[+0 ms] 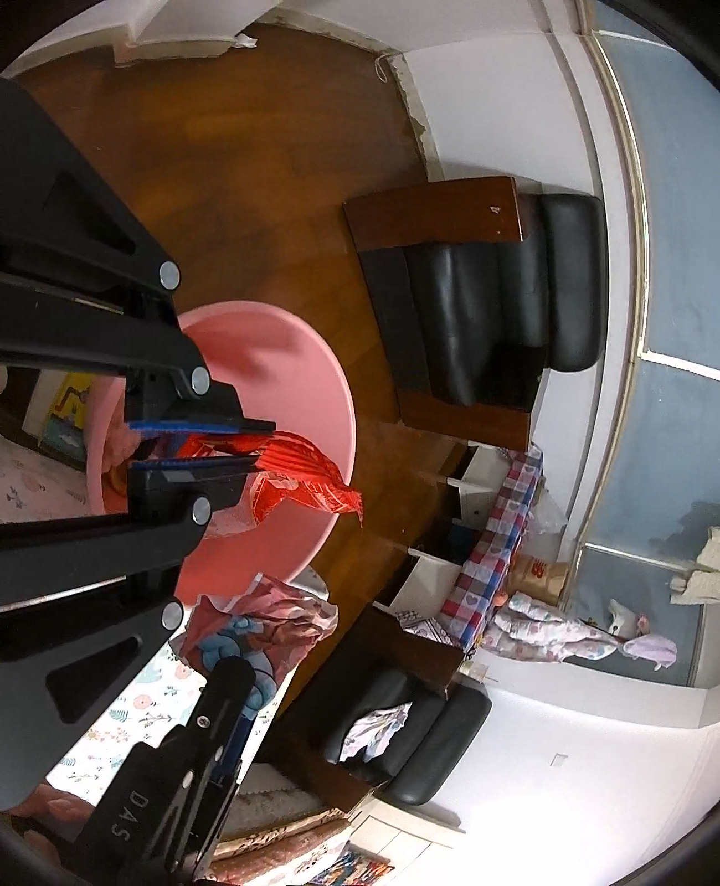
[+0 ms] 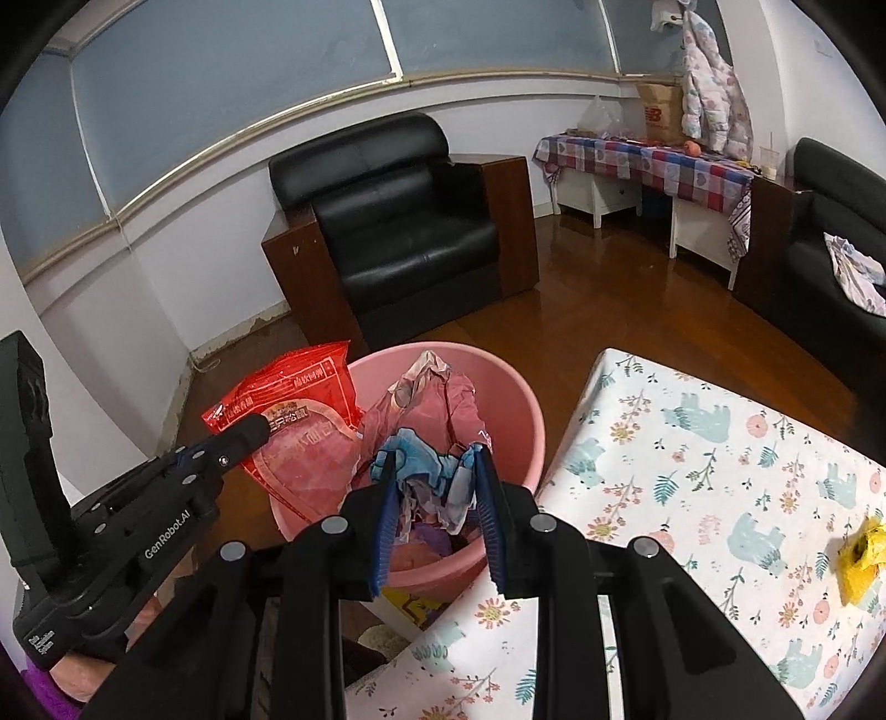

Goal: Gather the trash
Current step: 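Lower both tools into the pink bin and open them to drop the items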

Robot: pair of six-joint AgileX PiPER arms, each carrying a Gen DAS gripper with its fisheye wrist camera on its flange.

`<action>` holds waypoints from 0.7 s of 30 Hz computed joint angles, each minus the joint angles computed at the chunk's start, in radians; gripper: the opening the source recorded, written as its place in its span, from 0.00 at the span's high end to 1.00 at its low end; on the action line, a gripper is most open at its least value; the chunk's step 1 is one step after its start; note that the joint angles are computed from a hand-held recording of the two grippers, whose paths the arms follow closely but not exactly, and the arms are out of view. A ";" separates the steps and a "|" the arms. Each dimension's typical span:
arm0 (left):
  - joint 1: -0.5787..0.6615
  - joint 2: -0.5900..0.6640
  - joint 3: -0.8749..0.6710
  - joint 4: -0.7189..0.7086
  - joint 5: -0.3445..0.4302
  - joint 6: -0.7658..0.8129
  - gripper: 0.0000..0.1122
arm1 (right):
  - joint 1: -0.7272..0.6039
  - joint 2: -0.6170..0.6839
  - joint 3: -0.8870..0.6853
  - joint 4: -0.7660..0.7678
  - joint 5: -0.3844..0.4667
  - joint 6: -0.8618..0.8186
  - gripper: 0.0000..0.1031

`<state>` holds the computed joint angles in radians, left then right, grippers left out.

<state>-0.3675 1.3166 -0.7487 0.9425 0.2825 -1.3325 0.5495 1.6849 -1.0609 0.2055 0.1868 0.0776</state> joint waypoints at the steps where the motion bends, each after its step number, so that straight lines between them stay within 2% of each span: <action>1: 0.003 0.003 0.000 -0.001 -0.001 -0.002 0.95 | 0.005 0.009 -0.003 -0.014 -0.003 0.014 0.75; 12: 0.069 0.061 -0.008 -0.041 -0.043 0.032 0.95 | 0.023 0.132 -0.113 -0.083 0.032 0.084 0.75; 21: 0.100 0.111 -0.007 0.006 -0.070 -0.011 0.95 | 0.032 0.215 -0.173 -0.118 0.043 0.139 0.75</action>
<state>-0.2672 1.4274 -0.7558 0.9484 0.2125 -1.3436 0.5815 1.8995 -1.2336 0.0873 0.2295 0.2167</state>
